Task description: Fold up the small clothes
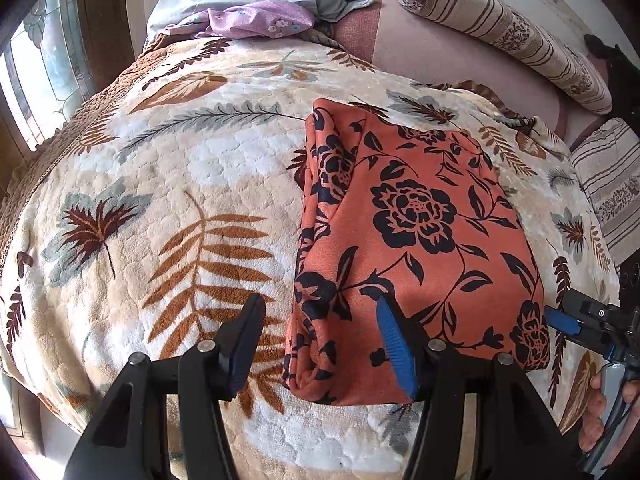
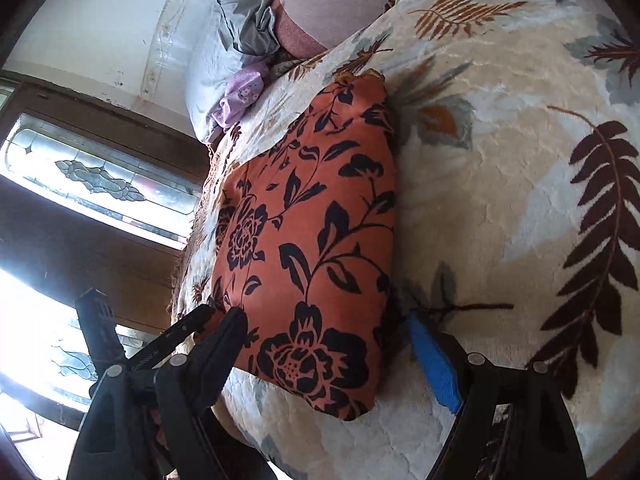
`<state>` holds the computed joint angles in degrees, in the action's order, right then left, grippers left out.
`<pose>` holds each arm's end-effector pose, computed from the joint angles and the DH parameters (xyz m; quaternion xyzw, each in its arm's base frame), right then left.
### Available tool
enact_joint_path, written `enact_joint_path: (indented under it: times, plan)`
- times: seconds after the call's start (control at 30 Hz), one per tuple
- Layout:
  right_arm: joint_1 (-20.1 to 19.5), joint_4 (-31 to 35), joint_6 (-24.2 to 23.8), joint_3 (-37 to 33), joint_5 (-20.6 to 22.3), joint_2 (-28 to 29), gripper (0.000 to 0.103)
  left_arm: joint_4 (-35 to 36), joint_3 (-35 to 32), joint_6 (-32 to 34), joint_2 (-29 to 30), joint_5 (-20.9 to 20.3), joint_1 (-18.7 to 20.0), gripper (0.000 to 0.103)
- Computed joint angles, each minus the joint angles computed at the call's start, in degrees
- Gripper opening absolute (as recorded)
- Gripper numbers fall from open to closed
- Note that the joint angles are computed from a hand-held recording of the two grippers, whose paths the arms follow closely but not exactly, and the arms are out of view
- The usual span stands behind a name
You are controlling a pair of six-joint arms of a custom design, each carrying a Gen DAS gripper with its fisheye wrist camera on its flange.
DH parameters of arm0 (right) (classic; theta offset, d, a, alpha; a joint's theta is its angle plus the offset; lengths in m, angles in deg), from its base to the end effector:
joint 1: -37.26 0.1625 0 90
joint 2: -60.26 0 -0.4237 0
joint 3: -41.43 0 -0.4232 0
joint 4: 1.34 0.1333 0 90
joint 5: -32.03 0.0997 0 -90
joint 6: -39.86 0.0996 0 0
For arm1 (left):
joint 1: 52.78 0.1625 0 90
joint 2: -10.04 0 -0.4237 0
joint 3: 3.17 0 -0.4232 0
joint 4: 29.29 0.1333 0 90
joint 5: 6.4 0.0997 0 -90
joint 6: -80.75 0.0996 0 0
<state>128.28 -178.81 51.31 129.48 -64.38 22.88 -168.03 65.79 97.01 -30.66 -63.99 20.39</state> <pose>0.1354 -0.7417 0.0728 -0.1037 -0.9419 0.3191 0.0185 -0.0578 -0.8359 0.1945 0.2215 0.9200 -0.1721 0.2738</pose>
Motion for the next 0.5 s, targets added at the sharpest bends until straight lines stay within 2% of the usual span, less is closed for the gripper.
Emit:
enact_joint_path:
  times: [0.1, 0.27, 0.4, 0.47, 0.5]
  plan:
    - [0.1, 1.3, -0.3, -1.8, -0.8, 0.6, 0.084, 2.5, -2.5, -1.3, 1.0, -2.2, 0.5, 0.059]
    - [-0.7, 4.7, 1.8, -5.6, -0.6, 2.0, 0.086, 8.3, -11.0, -4.6, 5.1, -10.5, 2.3, 0.067]
    - [-1.8, 6.7, 3.7, -9.0, 1.2, 4.0, 0.086, 13.2, -17.8, -3.8, 10.4, -7.6, 2.6, 0.067]
    - [-2.3, 8.8, 4.9, -11.0, 2.6, 5.1, 0.087, 13.1, -18.7, -4.0, 11.2, -8.7, 3.0, 0.069]
    - [-2.5, 8.8, 4.9, -11.4, 3.5, 5.4, 0.084, 13.3, -19.0, -4.1, 11.4, -8.9, 3.0, 0.069]
